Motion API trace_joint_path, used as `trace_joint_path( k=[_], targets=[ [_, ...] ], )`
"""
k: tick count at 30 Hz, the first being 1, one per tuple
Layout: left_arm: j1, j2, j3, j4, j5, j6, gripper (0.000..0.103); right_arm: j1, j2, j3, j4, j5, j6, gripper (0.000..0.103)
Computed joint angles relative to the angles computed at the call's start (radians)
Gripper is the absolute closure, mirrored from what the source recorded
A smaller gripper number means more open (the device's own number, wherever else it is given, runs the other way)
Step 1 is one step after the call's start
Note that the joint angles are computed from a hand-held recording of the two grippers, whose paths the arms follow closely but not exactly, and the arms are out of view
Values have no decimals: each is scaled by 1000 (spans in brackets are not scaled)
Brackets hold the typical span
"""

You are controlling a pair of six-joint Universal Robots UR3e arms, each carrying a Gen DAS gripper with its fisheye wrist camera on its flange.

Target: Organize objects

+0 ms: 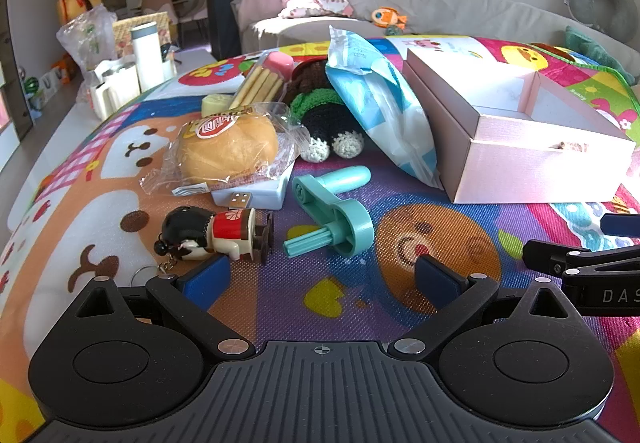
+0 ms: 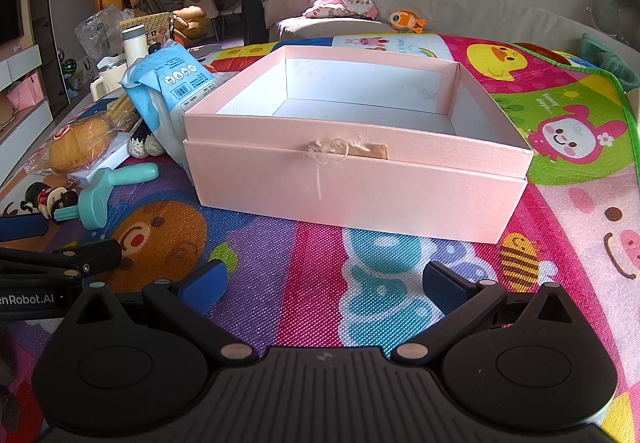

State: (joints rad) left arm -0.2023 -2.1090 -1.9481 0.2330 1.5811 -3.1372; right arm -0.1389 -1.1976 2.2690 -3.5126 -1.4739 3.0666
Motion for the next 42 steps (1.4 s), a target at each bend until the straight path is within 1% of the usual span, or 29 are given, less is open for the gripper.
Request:
trace_joint_path(
  k=[34,36,37,40,42],
  targets=[
    [3,-5,2,3,-2,3,2,2,4,-2,-3,-2,1,0],
    [19,4,-13,15,-29,-1,3,0,4,-1,-3,0,0,0],
    [39,26,-47,34,-64,-7,3,0,4,-1,-3,0,1,0],
    [125,119,-151,62,-219,24,3,-1,2,-2,0,1,0,0],
    [185,162,-198,135,-291,81,3,-1,0,-2,2,0,-1,0]
  ],
)
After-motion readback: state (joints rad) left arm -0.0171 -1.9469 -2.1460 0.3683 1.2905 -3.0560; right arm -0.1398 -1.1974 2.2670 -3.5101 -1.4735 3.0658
